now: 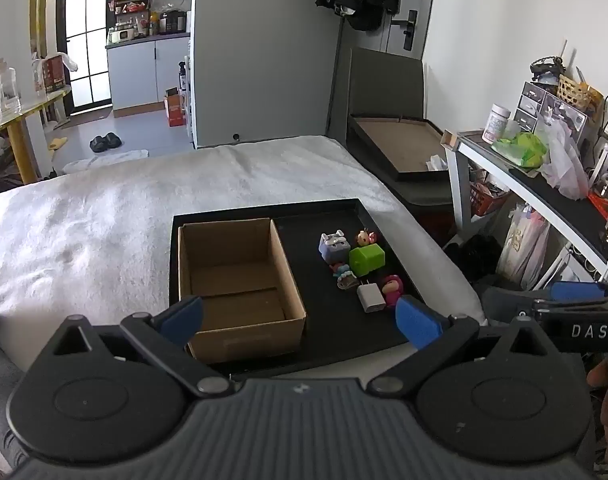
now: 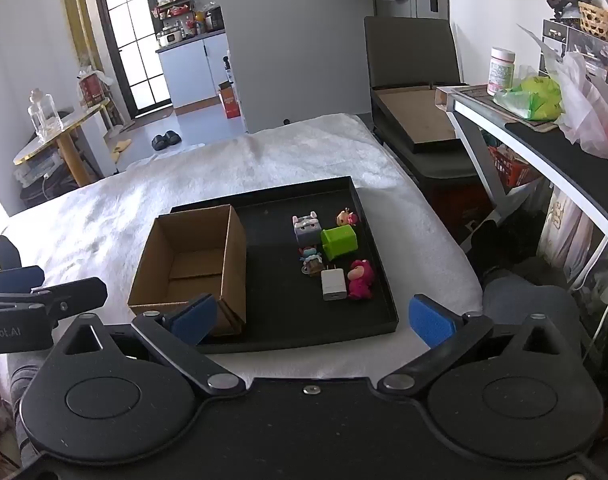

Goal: Organize rigid objects

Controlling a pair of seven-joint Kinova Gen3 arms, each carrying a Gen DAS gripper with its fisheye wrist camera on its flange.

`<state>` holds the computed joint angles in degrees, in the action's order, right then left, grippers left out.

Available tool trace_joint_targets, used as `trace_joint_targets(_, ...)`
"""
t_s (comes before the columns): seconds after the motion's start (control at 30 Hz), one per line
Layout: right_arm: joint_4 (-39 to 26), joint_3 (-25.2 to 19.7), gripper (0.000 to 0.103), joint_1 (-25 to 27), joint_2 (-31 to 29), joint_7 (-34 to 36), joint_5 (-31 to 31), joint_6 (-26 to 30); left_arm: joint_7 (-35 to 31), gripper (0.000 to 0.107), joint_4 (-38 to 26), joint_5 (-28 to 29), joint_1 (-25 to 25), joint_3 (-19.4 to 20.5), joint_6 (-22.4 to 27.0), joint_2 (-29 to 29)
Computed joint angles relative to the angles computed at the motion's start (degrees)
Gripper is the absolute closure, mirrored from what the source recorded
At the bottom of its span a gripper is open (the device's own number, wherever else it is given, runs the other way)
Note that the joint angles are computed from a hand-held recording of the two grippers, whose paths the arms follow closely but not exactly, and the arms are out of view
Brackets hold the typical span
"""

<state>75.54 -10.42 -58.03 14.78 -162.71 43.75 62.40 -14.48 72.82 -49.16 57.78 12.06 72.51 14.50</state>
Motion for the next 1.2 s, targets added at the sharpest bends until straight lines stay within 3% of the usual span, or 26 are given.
trace_joint_targets(0.43, -0.9, -0.1, 0.0, 0.6, -0.2, 1.2, -1.6, 0.3, 0.2, 0.006, -1.1, -0.2, 0.4, 0.0, 0.8, 0.5)
trace_joint_targets(1.2, -1.0, 0.2, 0.0, -1.2, 0.5, -0.8, 1.2, 2.0, 0.7, 0.006, 0.6, 0.0, -0.5, 0.2, -0.6, -0.3)
